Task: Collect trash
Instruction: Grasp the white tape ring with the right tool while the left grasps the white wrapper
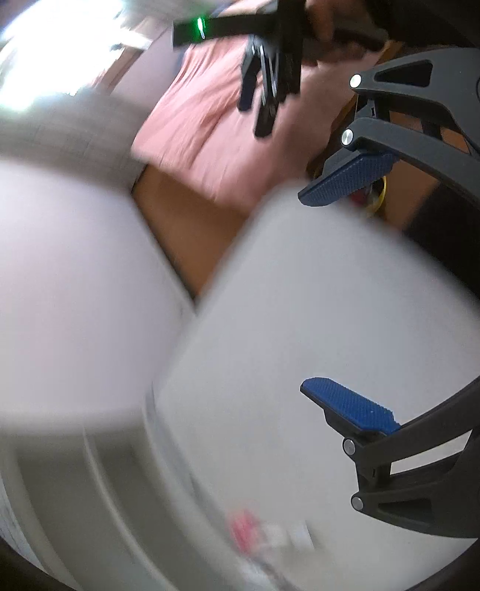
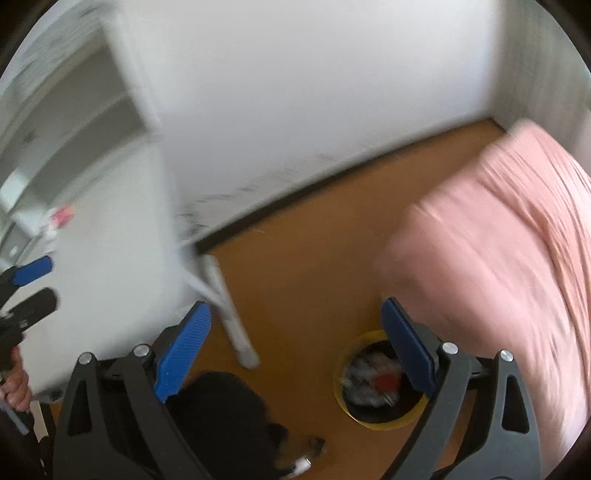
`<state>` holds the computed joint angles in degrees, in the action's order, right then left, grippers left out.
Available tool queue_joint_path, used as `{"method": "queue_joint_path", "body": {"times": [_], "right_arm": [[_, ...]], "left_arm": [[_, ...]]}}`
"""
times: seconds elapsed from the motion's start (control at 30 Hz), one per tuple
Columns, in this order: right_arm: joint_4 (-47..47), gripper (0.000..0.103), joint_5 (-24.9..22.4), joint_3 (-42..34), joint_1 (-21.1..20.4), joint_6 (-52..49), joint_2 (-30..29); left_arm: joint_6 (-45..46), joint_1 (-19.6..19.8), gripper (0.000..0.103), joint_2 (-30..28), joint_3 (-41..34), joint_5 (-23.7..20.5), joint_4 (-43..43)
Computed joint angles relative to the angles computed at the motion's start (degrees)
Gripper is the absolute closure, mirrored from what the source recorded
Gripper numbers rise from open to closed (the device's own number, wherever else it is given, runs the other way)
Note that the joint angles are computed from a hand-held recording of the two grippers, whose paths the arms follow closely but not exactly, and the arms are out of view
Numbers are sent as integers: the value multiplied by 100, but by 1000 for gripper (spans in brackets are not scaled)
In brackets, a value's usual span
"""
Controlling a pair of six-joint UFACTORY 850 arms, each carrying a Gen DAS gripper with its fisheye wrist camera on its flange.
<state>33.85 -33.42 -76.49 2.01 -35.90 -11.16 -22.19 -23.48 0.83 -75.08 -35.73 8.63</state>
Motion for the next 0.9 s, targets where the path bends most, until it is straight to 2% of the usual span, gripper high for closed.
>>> {"method": "queue_joint_path", "body": {"times": [0.2, 0.33, 0.43, 0.6, 0.67, 0.83, 0.87, 0.9], "right_arm": [[-104, 13, -436, -1365, 1361, 73, -818], [-331, 14, -896, -2699, 2066, 329, -1678], [-602, 14, -1194, -3502, 2487, 596, -2201], [-1143, 20, -1621, -4726, 2977, 1102, -3063], [-1341, 22, -1742, -5097, 3094, 1258, -3341], [-1807, 32, -1991, -5797, 3246, 1620, -3819], [-1835, 39, -2021, -5843, 3250, 1642, -3847], [-1857, 55, -2091, -6001, 3266, 1695, -3943]], "left_arm": [[-113, 1627, 12, 893, 740, -246, 644], [332, 2581, 12, 996, 831, -229, 412], [728, 3070, 12, 872, 757, -74, 224], [1279, 3432, 12, 380, 463, 72, -167], [1197, 3398, 12, 259, 421, 109, -97], [1772, 3589, 12, -108, 264, 256, -571], [1869, 3615, 12, -139, 253, 286, -624], [1915, 3606, 12, -239, 189, 334, -609]]}}
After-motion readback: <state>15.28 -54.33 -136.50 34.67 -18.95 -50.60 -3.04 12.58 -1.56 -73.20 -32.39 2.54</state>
